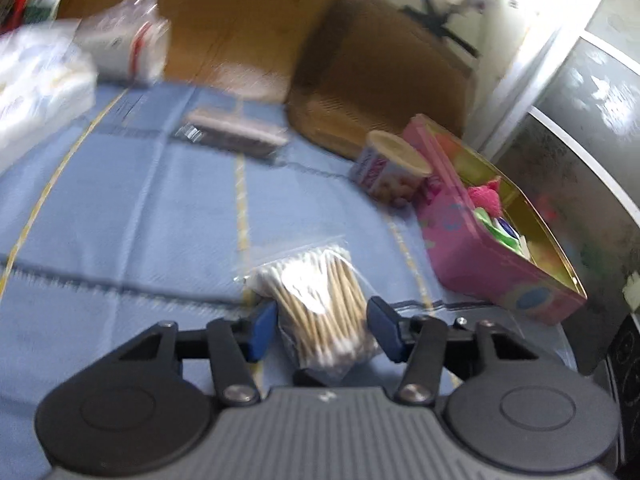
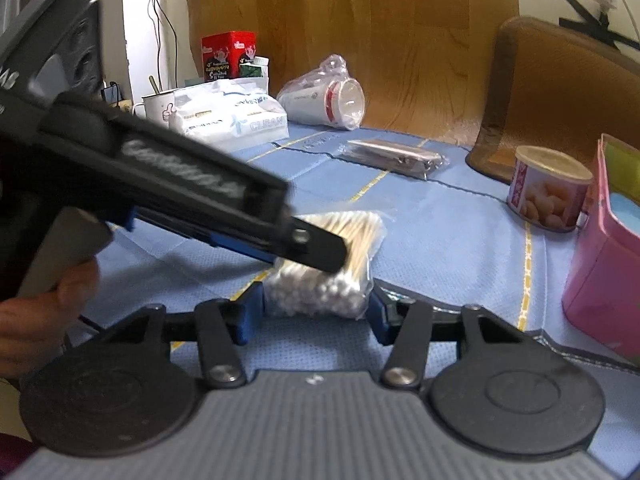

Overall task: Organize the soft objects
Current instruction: 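Carry the swab bag over the pink tin with the left gripper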

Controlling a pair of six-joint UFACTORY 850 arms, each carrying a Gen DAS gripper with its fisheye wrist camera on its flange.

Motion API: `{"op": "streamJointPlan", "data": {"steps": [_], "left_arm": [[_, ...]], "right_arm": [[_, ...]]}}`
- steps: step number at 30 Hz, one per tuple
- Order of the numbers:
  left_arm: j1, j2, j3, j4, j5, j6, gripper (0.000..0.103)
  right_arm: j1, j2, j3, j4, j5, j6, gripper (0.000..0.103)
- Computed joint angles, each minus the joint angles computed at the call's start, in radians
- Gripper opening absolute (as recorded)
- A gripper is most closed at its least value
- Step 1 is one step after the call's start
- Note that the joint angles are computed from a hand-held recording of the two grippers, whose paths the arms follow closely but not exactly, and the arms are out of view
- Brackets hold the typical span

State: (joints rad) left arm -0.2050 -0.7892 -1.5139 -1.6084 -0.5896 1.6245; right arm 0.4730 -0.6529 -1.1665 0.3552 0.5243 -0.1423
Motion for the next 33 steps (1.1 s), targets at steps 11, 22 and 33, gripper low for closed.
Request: {"op": "streamJointPlan", "data": {"steps": [11, 22, 33], "left_arm": [[-0.141, 0.024, -0.078, -0.107, -0.063, 0.277, 0.049], [-0.259, -0.113, -0.289, 0.080, -0.024, 0.116, 0.050], [-0.282, -0.104, -0.250, -0.030, 0.119, 0.271, 0.075]], "right_arm": [[0.004, 0.105, 0.195, 0.264, 0.458, -0.082, 0.053], [-0.084, 0.139, 0.261, 0.387, 0.478, -0.030, 0.053], [-0.100, 0.107, 0.236, 0.487, 0.518, -0.024, 0.084]]}}
